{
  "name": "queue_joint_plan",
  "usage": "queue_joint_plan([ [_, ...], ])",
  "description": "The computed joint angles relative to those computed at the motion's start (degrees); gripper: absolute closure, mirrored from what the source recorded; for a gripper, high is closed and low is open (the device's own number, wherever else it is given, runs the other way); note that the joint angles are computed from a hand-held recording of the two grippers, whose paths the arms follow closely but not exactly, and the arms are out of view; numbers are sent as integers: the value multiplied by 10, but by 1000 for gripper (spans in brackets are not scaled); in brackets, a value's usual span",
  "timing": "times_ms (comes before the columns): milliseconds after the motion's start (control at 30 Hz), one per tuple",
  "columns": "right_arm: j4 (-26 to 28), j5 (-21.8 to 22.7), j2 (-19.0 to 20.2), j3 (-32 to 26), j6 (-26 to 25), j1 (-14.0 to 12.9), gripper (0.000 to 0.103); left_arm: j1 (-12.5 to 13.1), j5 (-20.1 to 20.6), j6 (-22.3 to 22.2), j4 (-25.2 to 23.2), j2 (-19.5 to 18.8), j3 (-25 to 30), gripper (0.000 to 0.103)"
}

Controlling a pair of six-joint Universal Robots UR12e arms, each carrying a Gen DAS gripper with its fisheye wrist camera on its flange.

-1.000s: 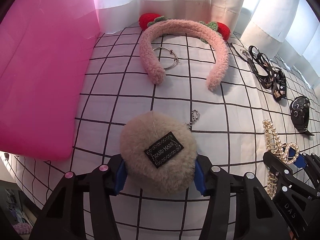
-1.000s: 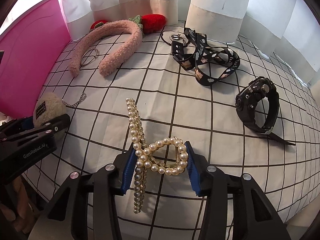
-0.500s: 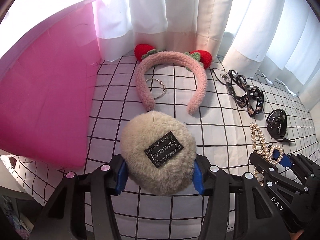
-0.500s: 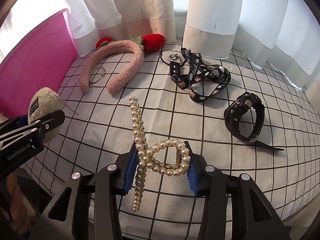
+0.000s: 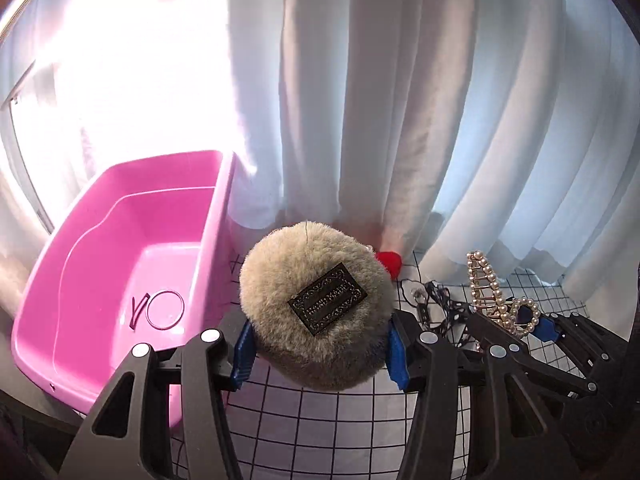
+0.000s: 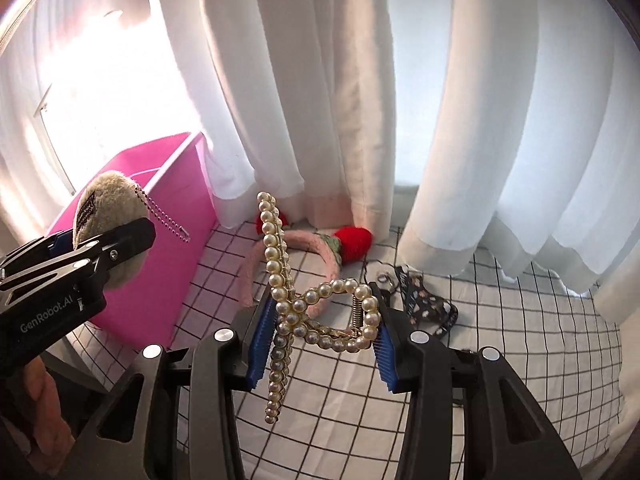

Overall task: Organize jewelry
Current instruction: 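Carry the pom-pom and pearl clip with both tools over the pink tub, then open both tools to drop the pom-pom and pearl clip into the tub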

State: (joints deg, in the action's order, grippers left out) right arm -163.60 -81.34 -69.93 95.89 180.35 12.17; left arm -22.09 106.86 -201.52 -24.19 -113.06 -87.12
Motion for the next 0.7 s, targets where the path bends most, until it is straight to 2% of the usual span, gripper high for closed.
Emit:
queue_joint_plan([
  [133, 10, 42, 26, -57, -20, 19, 61, 20, 46, -13, 4, 24, -14, 52],
  [267, 29, 78, 57, -118, -58, 47, 61, 47, 93, -36, -18, 44, -33, 52],
  [367, 73, 109, 85, -170, -78, 65, 61, 71, 96, -53, -48, 55, -45, 51],
  [467, 123, 120, 114, -221, -100, 83, 61, 91, 96, -74, -80, 62, -59, 51],
  [600, 194, 115, 143, -272, -123, 103, 61, 107, 82, -101, -116, 62, -67, 51],
  [700, 228, 98, 158, -296, -136, 112, 61, 118, 65, -115, -129, 60, -71, 51],
])
